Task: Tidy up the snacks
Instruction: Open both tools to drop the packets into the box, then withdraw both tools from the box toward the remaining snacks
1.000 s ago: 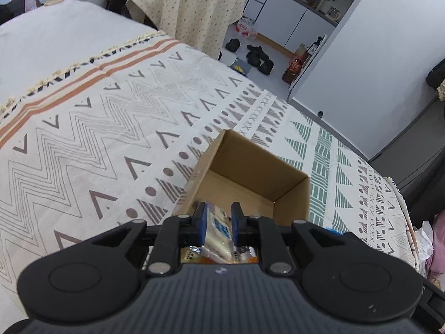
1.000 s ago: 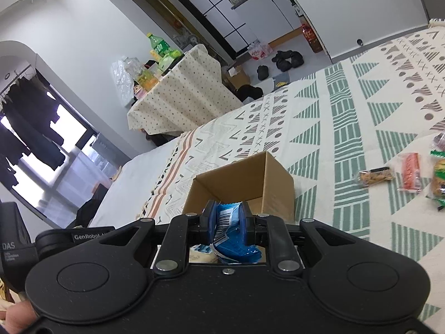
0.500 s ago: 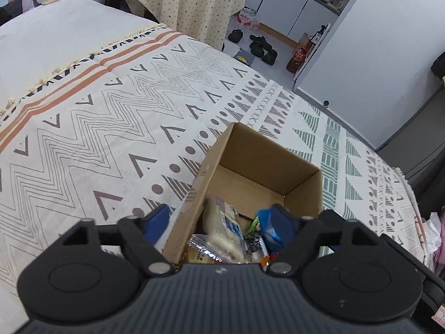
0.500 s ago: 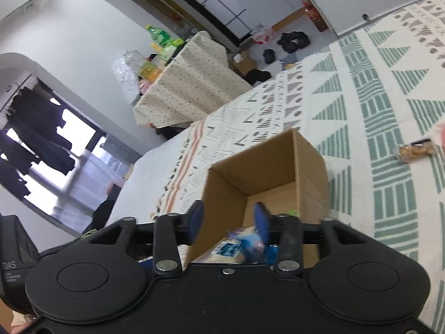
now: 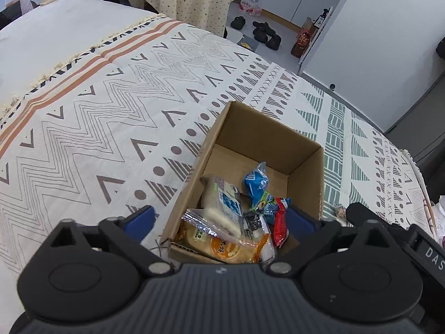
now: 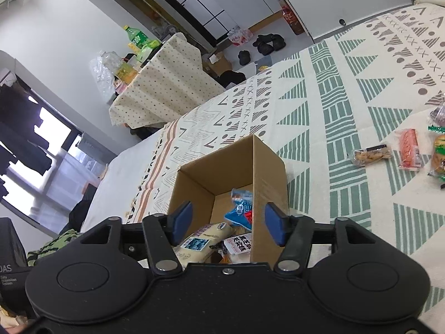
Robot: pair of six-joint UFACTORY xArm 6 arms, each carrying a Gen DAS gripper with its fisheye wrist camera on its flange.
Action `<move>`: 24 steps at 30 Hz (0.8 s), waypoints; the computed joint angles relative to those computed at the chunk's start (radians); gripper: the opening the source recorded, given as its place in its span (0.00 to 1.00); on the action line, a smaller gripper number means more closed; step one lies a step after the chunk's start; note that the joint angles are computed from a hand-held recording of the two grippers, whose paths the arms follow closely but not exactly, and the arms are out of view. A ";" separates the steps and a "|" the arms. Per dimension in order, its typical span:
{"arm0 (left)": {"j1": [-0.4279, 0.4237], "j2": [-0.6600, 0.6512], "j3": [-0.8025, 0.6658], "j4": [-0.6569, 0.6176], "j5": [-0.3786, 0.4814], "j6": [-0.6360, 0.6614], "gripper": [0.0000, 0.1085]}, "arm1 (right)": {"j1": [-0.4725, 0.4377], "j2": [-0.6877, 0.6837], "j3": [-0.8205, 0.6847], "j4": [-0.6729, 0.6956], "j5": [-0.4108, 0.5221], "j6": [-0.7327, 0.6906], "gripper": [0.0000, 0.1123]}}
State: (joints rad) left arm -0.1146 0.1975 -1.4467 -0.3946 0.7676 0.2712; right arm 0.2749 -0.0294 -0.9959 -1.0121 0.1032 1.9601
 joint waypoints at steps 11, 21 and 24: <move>-0.033 -0.075 0.080 0.030 -0.032 0.003 0.95 | 0.028 -0.105 0.093 0.381 0.048 -0.426 0.78; -0.073 -0.166 0.159 0.021 -0.046 0.018 0.95 | 0.026 -0.236 0.161 0.349 0.165 -0.446 0.81; -0.090 -0.194 0.176 0.029 -0.046 0.019 0.95 | 0.021 -0.281 0.182 0.306 0.193 -0.423 0.82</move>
State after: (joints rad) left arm -0.2045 0.0039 -1.2706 -0.3660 0.7212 0.2905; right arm 0.2958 -0.3106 -0.8135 -0.7061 0.2957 1.5370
